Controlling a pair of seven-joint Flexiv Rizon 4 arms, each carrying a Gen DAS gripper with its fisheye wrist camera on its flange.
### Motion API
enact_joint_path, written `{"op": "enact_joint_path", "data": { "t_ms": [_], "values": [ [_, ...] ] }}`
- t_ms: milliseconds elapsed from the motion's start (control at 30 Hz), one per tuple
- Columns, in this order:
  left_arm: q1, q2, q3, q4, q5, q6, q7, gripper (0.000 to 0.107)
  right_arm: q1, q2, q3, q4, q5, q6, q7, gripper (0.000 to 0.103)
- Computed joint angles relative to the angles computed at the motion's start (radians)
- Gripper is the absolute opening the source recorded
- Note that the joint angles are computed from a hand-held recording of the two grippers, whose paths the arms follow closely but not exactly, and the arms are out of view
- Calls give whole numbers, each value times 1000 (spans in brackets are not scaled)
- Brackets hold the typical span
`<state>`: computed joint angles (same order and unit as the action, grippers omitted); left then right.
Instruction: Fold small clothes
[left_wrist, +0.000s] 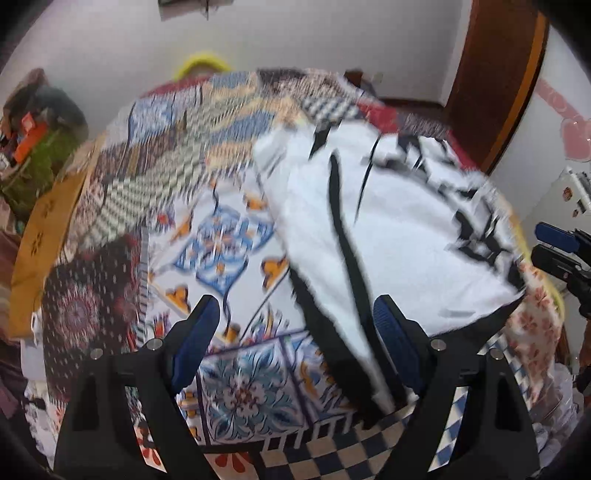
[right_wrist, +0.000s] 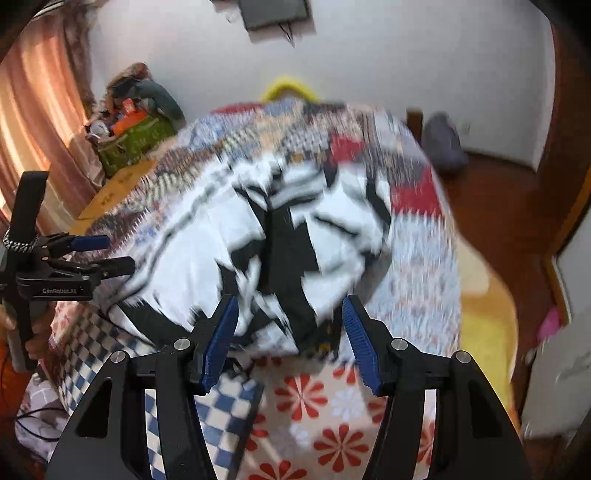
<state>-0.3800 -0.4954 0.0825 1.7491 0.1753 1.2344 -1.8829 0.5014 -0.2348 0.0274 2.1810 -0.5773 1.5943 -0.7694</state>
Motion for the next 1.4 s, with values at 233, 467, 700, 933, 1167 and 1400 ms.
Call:
{"op": "enact_joint_path", "data": {
  "t_ms": [233,467,700,933,1167,1400],
  "values": [
    [12,-65,-51,-76,-52,-36,85,86,-120,-119,208,-130,148,2,-168,55],
    [15,-94,-49,-34,-79,-43,123,86,-207,-223,371,-186,328,-124,-317,55],
    [-15,-47,19,-18,-15,-40,69,86,-236,-170,408,-203,423,-186,-455,56],
    [-15,-74,75,-136,40,-51,-39,86,-171,-194,313,-303,447,-147,-518,56],
    [90,-198,-18,-312,-76,-143,25,86,-195,-376,360,-600,507,-302,-600,56],
    [84,-335,-11,-484,-112,-266,72,85,-167,-491,342,-797,592,-513,-677,14]
  ]
}}
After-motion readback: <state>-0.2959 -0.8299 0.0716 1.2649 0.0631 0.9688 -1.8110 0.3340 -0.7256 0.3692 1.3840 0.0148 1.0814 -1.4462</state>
